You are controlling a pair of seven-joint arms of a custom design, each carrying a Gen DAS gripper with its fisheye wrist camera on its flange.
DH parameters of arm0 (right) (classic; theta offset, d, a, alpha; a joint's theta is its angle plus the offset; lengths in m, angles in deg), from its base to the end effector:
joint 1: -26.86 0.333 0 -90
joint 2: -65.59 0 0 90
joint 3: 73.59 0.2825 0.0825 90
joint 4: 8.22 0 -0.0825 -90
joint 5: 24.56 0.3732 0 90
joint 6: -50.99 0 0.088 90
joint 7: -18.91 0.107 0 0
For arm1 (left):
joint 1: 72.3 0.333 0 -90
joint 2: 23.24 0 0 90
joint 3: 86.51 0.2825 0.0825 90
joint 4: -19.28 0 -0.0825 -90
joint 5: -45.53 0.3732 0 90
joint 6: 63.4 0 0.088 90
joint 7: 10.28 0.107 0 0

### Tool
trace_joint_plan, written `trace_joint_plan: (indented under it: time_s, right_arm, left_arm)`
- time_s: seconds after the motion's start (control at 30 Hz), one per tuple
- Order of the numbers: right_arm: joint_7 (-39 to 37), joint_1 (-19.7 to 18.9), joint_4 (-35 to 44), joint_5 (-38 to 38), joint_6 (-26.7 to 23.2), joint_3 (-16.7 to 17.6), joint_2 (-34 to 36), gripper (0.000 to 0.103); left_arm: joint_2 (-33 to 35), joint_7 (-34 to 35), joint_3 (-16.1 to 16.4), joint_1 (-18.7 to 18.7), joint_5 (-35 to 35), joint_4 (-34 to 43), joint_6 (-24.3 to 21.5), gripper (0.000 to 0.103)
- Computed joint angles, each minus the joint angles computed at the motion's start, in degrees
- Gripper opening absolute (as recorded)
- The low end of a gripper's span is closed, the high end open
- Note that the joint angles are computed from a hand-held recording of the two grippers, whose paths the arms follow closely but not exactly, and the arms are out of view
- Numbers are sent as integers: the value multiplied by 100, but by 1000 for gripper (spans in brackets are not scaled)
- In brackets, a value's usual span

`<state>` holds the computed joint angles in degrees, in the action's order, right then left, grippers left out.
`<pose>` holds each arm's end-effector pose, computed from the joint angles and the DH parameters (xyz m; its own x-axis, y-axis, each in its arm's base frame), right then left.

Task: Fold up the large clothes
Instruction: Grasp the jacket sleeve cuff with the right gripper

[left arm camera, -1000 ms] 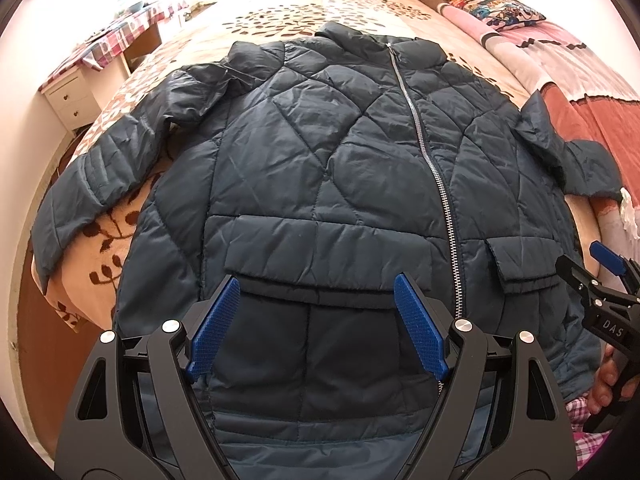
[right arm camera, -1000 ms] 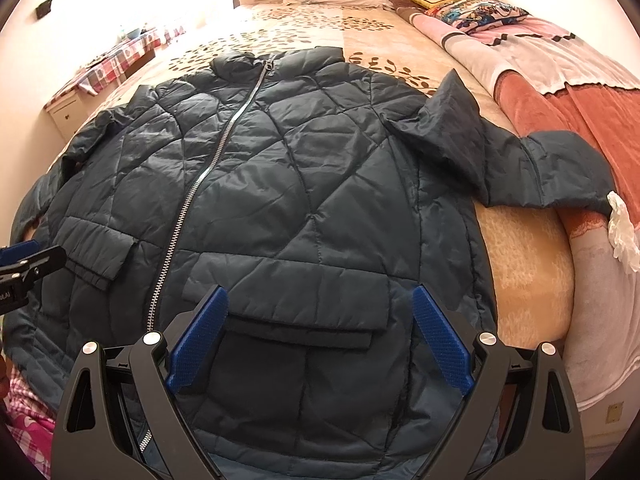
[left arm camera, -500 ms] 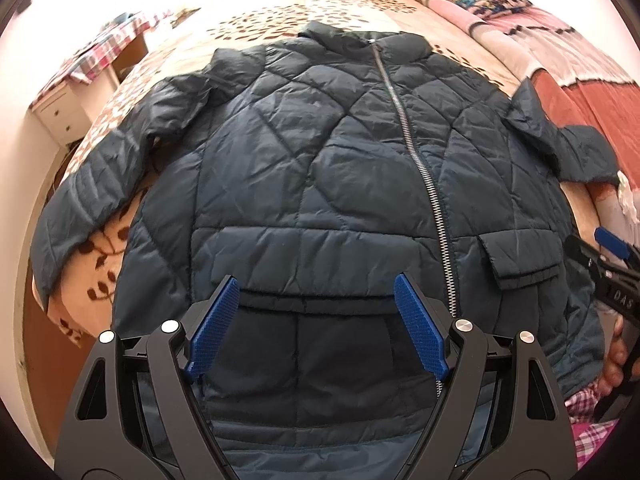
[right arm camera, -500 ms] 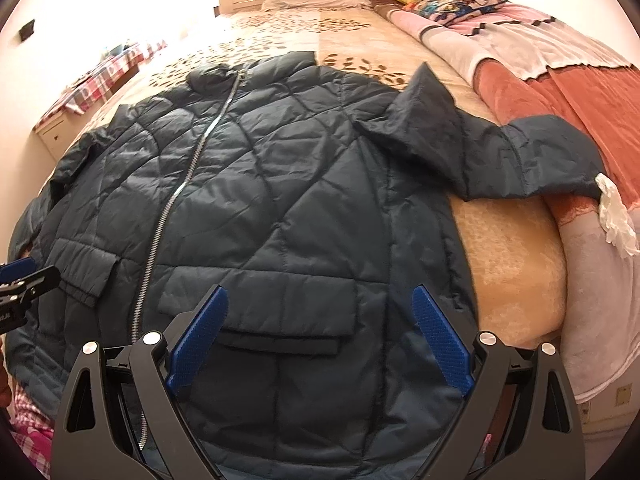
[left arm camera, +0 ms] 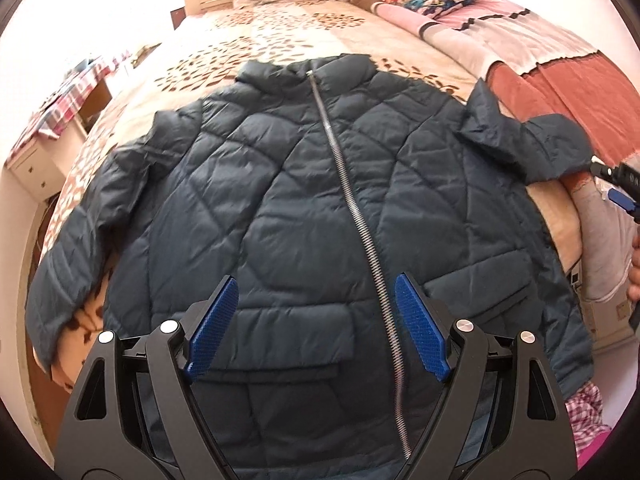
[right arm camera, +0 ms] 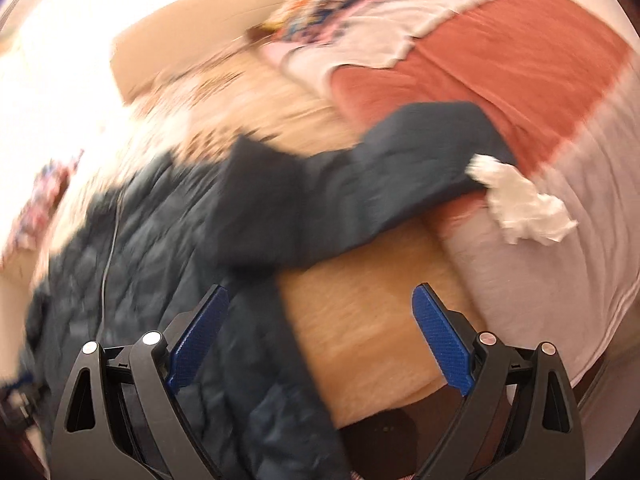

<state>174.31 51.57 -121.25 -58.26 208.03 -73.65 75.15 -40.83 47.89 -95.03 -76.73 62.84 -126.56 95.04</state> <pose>0.5514 0.2770 0.4224 -0.1613 -0.9662 -0.2011 -0.7542 0.2521 -0.6064 0.4517 -0.1171 0.4091 0.0706 -0.9975 0.0054 -0.8449 -0.0627 -0.5313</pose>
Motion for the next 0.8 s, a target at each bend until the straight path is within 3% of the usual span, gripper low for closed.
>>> trace_joint_plan:
  time_s: [0.23,0.33,0.43,0.5,0.53,0.63,0.7,0.8]
  right_arm:
    - [-599,-485,211,1710,737,-24,582,81]
    - [-872,-491,644,2243,673,-94,1013,66]
    - [-726,-251,1004,2393,475,-429,1331,63]
    - [-549,-156,1169,2461,438,-600,1505,52]
    - [-490,-148,1172,2526,584,-641,1552,39]
    - [-270,83,1168,2385,647,-934,1538,11]
    - [-115,283,1131,2093,751,-1148,1447,8]
    - [468,958,1325,802,560,-1810,1316,6]
  left_arm:
    - [138,162,-6,-152,-172,113,-106,80]
    - [86,183,19,-175,-255,41,-166,80]
    - [53,170,39,-168,-323,-20,-218,80]
    - [-4,149,53,-157,-361,-97,-234,80]
    - [-22,141,63,-151,-379,-131,-234,80]
    - [-72,162,111,-148,-466,-224,-218,80]
    - [-102,171,141,-143,-528,-286,-174,80]
    - [-123,231,209,-147,-651,-363,-68,80]
